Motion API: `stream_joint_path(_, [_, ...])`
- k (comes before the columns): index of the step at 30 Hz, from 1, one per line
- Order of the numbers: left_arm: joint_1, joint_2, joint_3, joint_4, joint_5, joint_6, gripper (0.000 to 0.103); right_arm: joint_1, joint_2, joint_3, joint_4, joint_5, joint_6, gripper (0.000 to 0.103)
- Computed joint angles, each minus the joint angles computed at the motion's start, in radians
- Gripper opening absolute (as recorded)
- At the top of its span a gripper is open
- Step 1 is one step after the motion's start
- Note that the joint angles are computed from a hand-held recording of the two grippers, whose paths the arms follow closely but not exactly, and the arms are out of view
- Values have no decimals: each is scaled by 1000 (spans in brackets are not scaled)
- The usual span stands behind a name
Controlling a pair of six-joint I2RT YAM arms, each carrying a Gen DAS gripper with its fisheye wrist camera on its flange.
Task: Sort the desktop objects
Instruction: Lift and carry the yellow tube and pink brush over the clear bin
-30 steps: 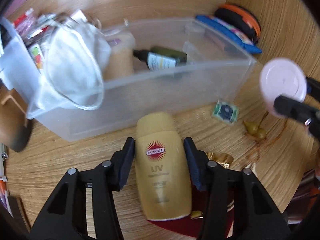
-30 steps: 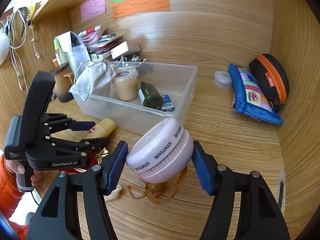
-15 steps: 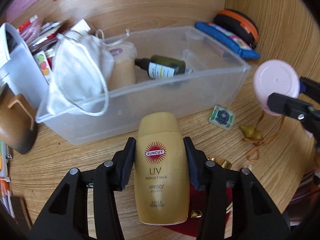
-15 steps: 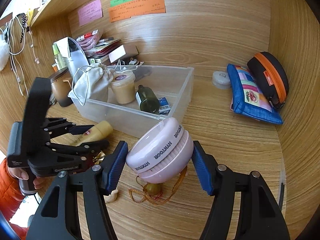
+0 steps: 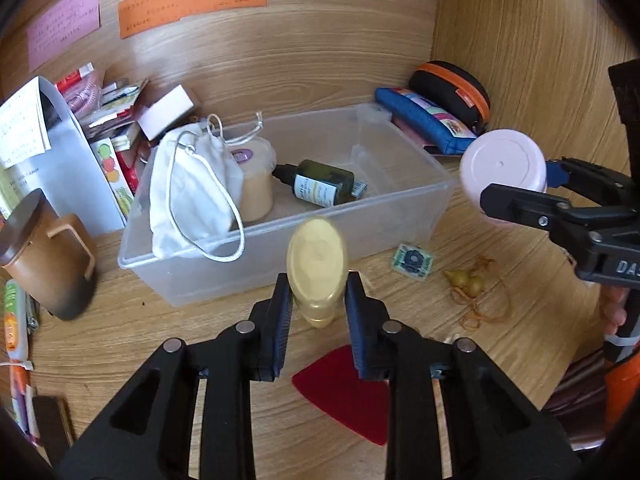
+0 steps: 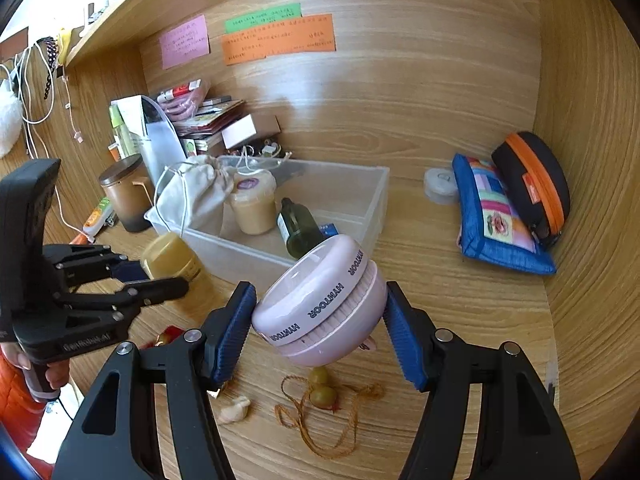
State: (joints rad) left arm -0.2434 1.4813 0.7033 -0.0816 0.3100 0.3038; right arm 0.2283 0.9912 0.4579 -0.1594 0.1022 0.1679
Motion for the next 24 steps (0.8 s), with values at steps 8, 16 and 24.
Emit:
stream_joint_path(8, [13, 62, 34, -18, 13, 10, 26, 58, 48, 23, 4, 42, 11, 61])
stream_joint_path(16, [-26, 215, 117, 14, -16, -44, 26, 55, 95, 34, 20, 39, 14, 61])
stream_joint_path(24, [-27, 174, 94, 52, -24, -68, 25, 57, 97, 39, 22, 60, 10, 61])
